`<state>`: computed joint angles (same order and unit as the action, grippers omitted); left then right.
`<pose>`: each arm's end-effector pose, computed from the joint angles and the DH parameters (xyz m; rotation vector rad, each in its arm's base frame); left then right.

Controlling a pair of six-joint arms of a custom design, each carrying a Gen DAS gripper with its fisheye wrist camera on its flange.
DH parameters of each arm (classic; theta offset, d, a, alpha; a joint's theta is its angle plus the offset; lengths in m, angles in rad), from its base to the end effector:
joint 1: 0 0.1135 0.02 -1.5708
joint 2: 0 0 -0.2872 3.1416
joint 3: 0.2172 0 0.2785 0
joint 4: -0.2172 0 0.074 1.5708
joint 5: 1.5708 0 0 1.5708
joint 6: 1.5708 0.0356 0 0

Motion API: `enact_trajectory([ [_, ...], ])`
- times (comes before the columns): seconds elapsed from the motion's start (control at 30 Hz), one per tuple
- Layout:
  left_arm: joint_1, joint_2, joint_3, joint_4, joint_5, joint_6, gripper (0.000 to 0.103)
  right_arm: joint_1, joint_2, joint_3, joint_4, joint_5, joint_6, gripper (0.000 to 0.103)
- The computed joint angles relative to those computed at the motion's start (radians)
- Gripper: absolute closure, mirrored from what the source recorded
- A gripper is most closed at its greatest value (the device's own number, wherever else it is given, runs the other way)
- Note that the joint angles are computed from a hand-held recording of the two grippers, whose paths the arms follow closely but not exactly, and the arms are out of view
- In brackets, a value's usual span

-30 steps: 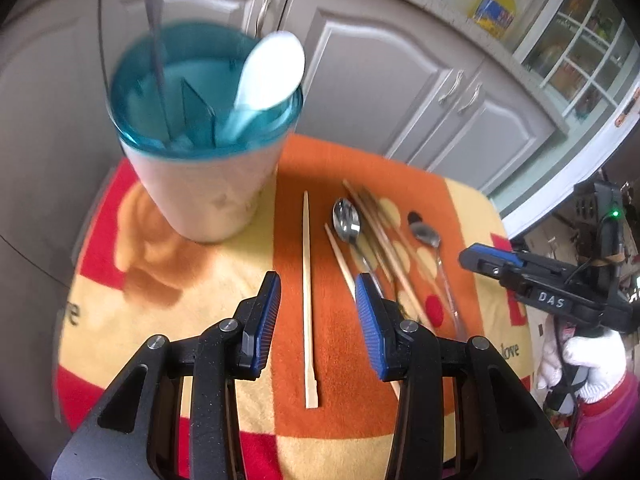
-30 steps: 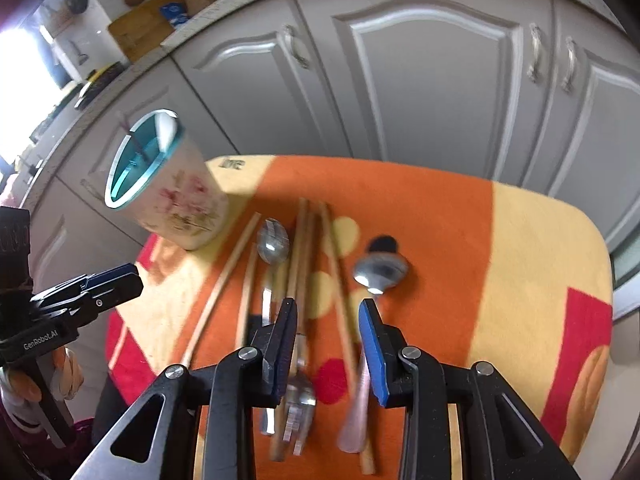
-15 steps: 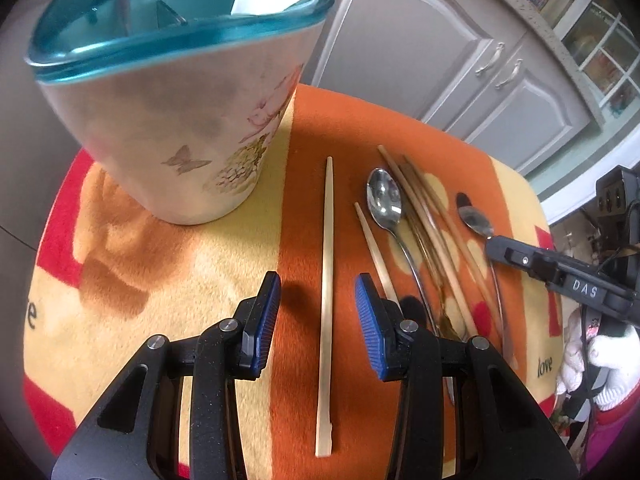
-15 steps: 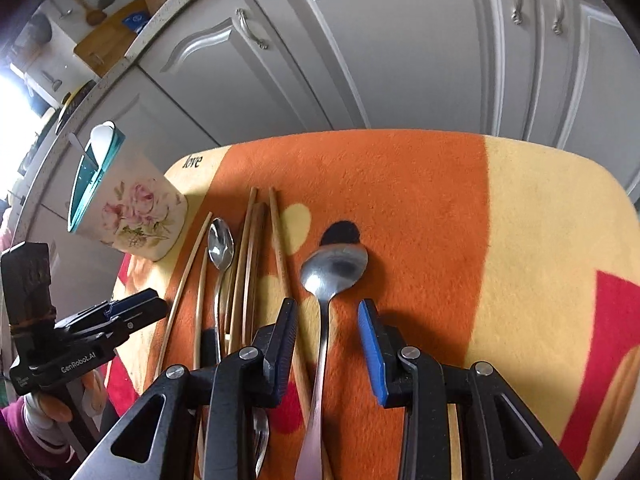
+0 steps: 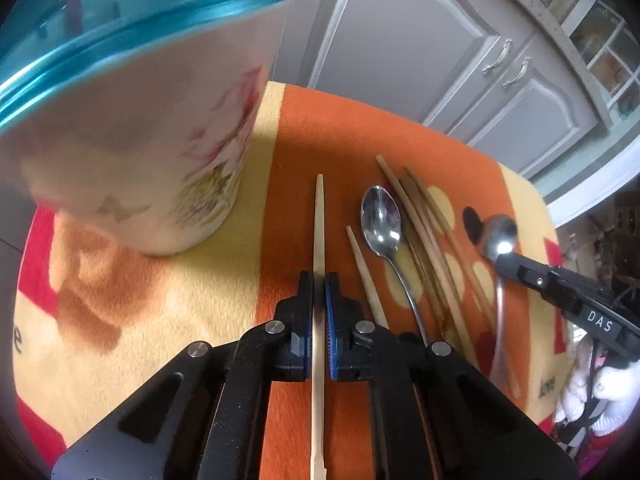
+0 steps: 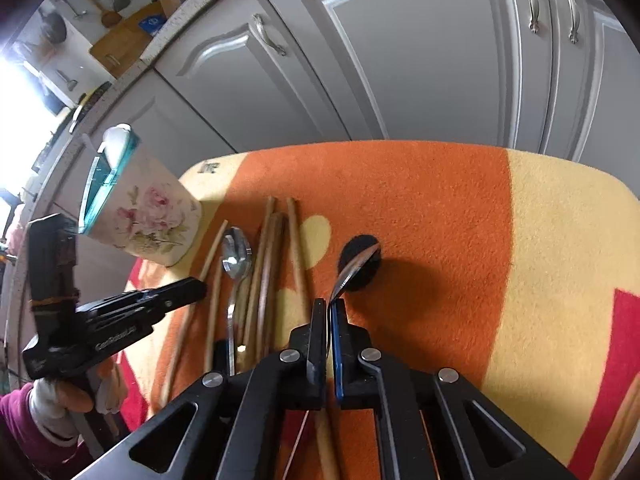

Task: Organize utensils
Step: 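Grasp a wooden chopstick with left tool while right tool reaches a metal spoon, then lift the chopstick with left tool while right tool carries the metal spoon toward the holder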

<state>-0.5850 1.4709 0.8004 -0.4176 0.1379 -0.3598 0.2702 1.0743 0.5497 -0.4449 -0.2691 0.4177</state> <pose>0.2411 -0.1656 0.1805 0.3535 2.7120 -0.4744 0.1998 0.0652 0.1924 0.0828 2.6008 0.6031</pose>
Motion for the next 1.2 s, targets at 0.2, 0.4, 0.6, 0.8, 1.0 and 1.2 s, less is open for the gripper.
enact_trajectory([
  [0.2, 0.002, -0.105, -0.039, -0.048, 0.033, 0.018, 0.099, -0.001, -0.111, 0.003, -0.066, -0.014, -0.007, 0.102],
  [0.4, 0.012, -0.144, -0.051, -0.061, 0.033, 0.002, 0.099, -0.056, -0.122, -0.022, -0.086, -0.009, 0.023, 0.1],
  [0.6, 0.004, -0.097, -0.05, -0.044, 0.029, -0.026, 0.099, 0.043, -0.078, 0.008, -0.13, 0.152, 0.014, 0.069],
  [0.8, 0.019, -0.085, -0.073, -0.025, 0.061, -0.025, 0.099, -0.162, -0.044, -0.085, 0.032, -0.16, 0.08, 0.069],
  [1.0, 0.027, -0.065, -0.067, -0.029, 0.069, -0.009, 0.099, -0.3, 0.039, -0.164, 0.29, -0.358, 0.18, 0.07],
  [1.2, 0.032, -0.027, -0.026, -0.031, 0.081, -0.009, 0.077, -0.339, 0.137, -0.174, 0.42, -0.432, 0.224, 0.09],
])
